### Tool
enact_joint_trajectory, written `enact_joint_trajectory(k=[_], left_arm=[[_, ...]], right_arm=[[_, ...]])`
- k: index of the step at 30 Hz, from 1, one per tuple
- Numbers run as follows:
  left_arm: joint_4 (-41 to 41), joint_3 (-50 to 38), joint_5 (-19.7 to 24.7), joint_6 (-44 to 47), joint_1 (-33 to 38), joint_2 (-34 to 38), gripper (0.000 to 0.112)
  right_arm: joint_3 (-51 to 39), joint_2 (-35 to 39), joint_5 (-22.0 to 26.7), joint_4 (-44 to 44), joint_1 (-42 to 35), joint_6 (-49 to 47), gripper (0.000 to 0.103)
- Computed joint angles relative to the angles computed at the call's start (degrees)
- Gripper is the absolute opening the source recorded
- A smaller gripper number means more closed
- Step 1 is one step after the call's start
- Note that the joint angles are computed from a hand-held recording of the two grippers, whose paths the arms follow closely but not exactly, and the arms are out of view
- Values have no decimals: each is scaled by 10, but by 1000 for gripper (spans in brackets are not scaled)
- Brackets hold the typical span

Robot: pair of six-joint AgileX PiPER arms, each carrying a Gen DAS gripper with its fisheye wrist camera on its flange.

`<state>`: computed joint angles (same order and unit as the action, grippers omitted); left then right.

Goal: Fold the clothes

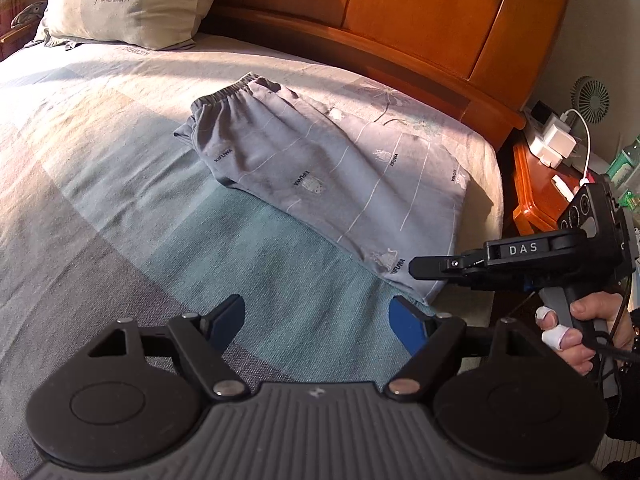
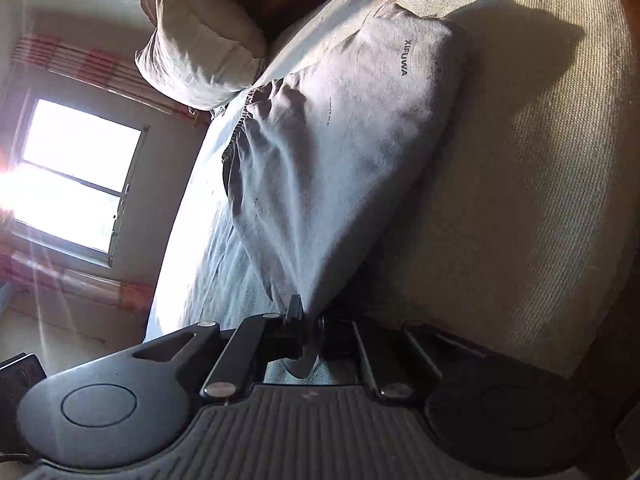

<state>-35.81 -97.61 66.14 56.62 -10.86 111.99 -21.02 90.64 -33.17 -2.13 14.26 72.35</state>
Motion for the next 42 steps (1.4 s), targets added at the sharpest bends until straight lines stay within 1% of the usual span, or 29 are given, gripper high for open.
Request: enact_joint_trajectory(k=[2,3,4,5,6,7,8,10,11,13,14,16,18,21,24,25,26,27,28,30,31,33,35,36,37,39,40,41,42], left_arm=[[4,-15,-5,-10,-12,5,80],[4,-22,-8,-14,-19,8,80],[-3,-28,-8,-14,-26,13,80],[-10,-35,-9,-13,-33,19,80],[-17,-41,-9,-13,-40,24,80],[-25,-48,-10,-13,-47,30,80],[-34,-54,-11,-14,-56,40,80],[-54,-70,-9,-20,-72,63,80],[-69,-77,-7,-23,-80,77,80],[-89,-88,-2,-28,-93,101,80],[-96,-91,0,-29,-99,112,80],[-78,-93,-3,-40,-111,125,80],[-51,-96,-5,-57,-122,138,80],[-72,-58,-23,-6,-115,125,83],[-75,-51,-19,0,-111,122,83],[-76,-51,-17,-2,-111,121,83],[-75,-53,-15,-5,-111,121,84],[-70,-67,-10,-16,-112,127,84],[-67,-67,-9,-19,-112,125,84],[-59,-67,-4,-23,-112,120,84],[-55,-67,-1,-23,-112,118,84],[-47,-68,5,-23,-111,113,84],[-50,-69,10,-12,-106,105,84],[-56,-70,12,-3,-102,100,84],[-63,-74,6,8,-100,98,84],[-72,-95,-16,11,-100,104,84],[-72,-116,-23,2,-102,114,84],[-69,-160,-20,-27,-105,139,84],[-68,-202,-15,-49,-106,165,84]], right_arm=[[-13,-15,42,6,17,-12,16],[-5,-21,38,1,18,-6,16],[11,-31,25,-13,11,8,20],[28,-52,25,-4,8,1,25],[43,-83,41,8,3,-20,28],[58,-128,72,-3,-15,-33,35],[69,-169,94,-37,-50,-25,42],[84,-247,131,-151,-138,39,47],[89,-270,130,-208,-187,70,51],[76,-249,88,-323,-297,162,54],[64,-216,48,-380,-354,207,54],[28,-120,-59,-495,-456,279,54],[-23,-29,-119,-571,-501,340,54],[-85,64,-163,-634,-517,407,56],[-117,97,-178,-639,-514,433,54],[-123,104,-178,-632,-509,425,50],[-129,108,-173,-626,-503,413,31],[-129,104,-156,-614,-494,395,16],[-121,90,-135,-584,-482,364,7],[-86,44,-102,-486,-454,257,7],[-70,8,-58,-435,-433,200,7],[-57,-64,57,-342,-390,85,5],[-71,-101,170,-254,-356,-30,13],[-74,-115,203,-202,-345,-87,13],[-71,-130,213,-158,-334,-141,13],[-48,-152,178,-140,-326,-181,18],[-49,-153,169,-166,-318,-174,27],[-57,-145,163,-214,-310,-146,32],[-63,-133,154,-253,-306,-122,33]])
